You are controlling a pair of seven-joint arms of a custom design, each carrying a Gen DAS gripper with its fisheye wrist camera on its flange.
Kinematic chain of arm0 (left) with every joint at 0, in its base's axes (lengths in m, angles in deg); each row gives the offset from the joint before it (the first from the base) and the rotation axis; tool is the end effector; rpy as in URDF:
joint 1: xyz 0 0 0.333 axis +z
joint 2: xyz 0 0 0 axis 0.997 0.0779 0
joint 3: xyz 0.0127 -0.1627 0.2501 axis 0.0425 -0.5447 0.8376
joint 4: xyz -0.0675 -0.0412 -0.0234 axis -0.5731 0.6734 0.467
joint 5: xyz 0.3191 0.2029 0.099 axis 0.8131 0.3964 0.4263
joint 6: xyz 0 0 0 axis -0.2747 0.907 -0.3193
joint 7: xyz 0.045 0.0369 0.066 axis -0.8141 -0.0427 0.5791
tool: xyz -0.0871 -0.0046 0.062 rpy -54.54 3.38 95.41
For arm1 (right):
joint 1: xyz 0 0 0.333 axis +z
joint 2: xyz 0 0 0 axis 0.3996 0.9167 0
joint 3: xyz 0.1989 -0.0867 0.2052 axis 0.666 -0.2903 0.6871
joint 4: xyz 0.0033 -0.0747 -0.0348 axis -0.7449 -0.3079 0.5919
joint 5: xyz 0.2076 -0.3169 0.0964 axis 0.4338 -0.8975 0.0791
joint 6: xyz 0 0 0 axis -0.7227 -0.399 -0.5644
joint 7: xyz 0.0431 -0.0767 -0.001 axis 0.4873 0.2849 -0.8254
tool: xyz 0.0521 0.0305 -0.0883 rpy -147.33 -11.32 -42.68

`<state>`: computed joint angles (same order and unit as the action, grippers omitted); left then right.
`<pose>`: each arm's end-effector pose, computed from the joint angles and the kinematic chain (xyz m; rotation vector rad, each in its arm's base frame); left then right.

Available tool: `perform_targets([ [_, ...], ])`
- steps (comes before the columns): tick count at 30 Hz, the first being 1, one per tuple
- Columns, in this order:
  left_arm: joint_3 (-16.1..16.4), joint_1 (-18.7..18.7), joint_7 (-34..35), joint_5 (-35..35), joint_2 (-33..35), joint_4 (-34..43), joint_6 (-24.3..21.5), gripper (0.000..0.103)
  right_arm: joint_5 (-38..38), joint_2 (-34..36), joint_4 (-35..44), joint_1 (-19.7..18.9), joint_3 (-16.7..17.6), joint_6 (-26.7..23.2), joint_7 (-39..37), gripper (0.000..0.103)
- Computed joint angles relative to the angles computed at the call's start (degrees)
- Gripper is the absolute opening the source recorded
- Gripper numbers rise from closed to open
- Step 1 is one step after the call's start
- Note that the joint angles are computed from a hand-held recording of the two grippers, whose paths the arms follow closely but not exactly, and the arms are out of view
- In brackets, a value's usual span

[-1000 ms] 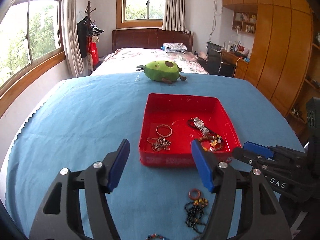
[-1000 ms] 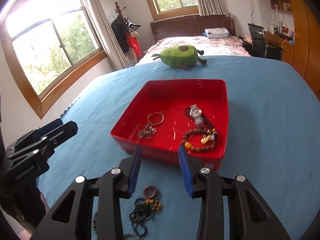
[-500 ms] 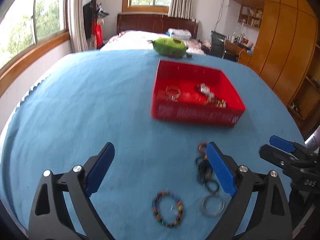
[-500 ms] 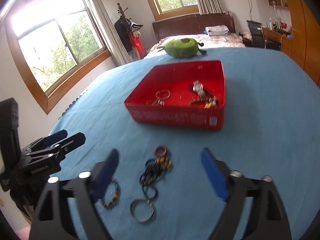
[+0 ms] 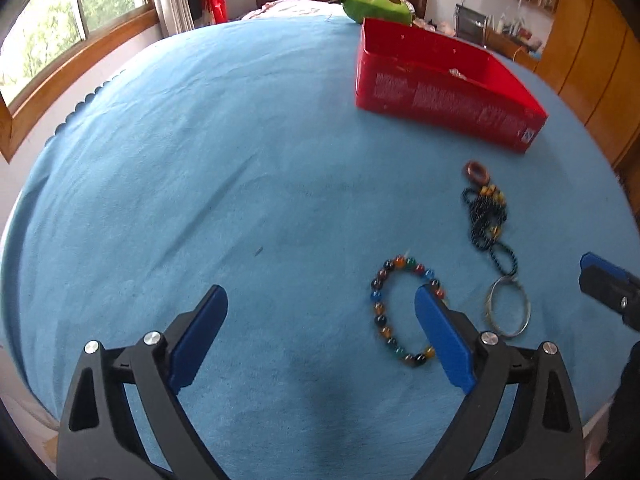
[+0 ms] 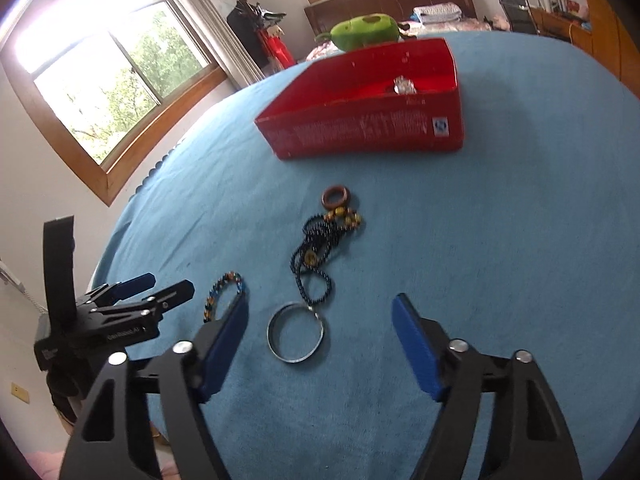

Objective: Organize jewelry
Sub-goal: 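Move both grippers back toward the remaining jewelry on the cloth, then grasp the multicolored bead bracelet with the left gripper while the right gripper grasps the silver hoop ring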

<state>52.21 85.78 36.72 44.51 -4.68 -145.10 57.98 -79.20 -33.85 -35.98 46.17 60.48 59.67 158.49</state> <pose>0.7267 -0.0629 0.5650 -1.5954 2.2871 -0.6441 0.5950 0.3162 0.5898 -1.4840 1.9109 -0.2475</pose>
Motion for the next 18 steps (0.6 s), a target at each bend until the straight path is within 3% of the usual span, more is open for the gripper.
perform_targets([
  [6, 0.3, -0.7, 0.7, 1.2, -1.2, -2.6, 1.0, 0.094, 1.1, 0.7, 0.2, 0.2, 0.6, -0.4, -1.9, 0.054],
  [11, 0.2, -0.9, 0.1, 1.5, 0.9, 0.0, -1.6, 0.094, 1.7, 1.9, 1.7, 0.6, 0.8, -1.9, -3.0, 0.051],
  [14, 0.1, -0.9, -0.4, 1.2, 2.9, 2.7, -4.5, 0.087, 2.3, 3.1, 3.4, 0.7, 0.9, -3.6, -4.1, 0.049],
  [18, 0.0, -0.7, 0.2, 1.1, 1.9, 0.7, -2.8, 0.084, 3.1, 4.1, 4.9, 0.7, 0.9, -5.1, -5.0, 0.045],
])
